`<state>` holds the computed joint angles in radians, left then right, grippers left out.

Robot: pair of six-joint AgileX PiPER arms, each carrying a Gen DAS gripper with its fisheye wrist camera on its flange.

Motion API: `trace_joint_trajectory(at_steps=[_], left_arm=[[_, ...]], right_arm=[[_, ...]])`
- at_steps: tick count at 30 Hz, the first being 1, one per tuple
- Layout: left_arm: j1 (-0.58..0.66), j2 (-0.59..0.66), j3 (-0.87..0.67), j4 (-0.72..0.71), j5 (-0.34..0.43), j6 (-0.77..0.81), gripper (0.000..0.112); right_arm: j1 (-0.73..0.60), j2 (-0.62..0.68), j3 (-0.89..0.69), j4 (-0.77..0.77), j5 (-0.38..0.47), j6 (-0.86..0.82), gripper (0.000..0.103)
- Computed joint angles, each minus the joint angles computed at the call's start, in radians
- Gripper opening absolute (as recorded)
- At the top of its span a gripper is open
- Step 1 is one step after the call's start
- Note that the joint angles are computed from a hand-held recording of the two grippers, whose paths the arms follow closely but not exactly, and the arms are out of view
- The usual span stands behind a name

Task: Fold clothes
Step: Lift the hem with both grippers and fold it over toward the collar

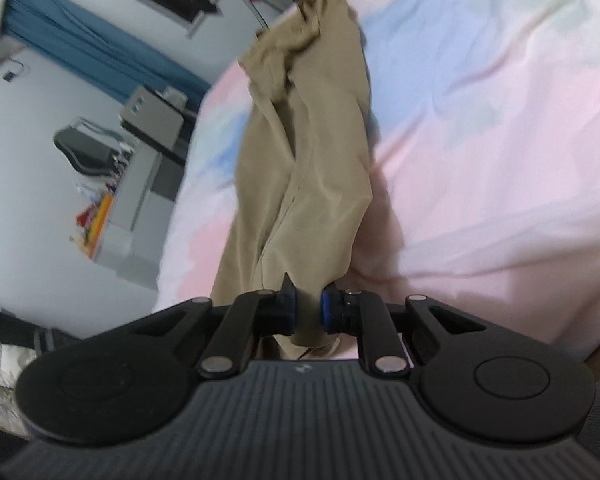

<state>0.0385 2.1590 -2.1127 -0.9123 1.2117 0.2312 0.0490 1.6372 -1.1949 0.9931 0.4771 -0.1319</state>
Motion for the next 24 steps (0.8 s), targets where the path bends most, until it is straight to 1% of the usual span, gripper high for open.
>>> trace_joint_trajectory(at_steps=[1,3,6,12,15,18,22,24], left_arm=[[0.012,-0.029,0.052,-0.049,-0.031,0.044,0.006],[0.035,-0.072,0.124,-0.139,-0.064,0.110,0.005],[0.058,-0.110,0.166,-0.245,-0.082,0.166,0.004],[0.078,-0.173,0.135,-0.348,-0.083,0.175,0.003],[0.095,-0.231,0.151,-0.361,-0.056,0.188,0.003],[0.124,-0.360,0.319,-0.365,-0.040,0.276,0.003],[0.160,-0.560,0.590,-0.349,-0.030,0.368,0.003],[0.179,-0.635,0.697,-0.363,-0.019,0.402,0.003]], right_arm=[[-0.003,-0.011,0.000,-0.002,-0.006,0.000,0.014],[-0.008,-0.034,-0.010,-0.022,-0.013,0.012,0.014],[-0.024,-0.068,-0.035,-0.026,-0.013,0.011,0.014],[-0.052,-0.133,-0.125,-0.109,0.014,0.060,0.014],[-0.084,-0.190,-0.105,-0.060,0.042,0.001,0.014],[-0.115,-0.264,-0.037,-0.003,0.089,-0.072,0.014],[-0.197,-0.397,0.130,0.117,0.182,-0.180,0.014],[-0.247,-0.452,0.207,0.178,0.227,-0.230,0.014]])
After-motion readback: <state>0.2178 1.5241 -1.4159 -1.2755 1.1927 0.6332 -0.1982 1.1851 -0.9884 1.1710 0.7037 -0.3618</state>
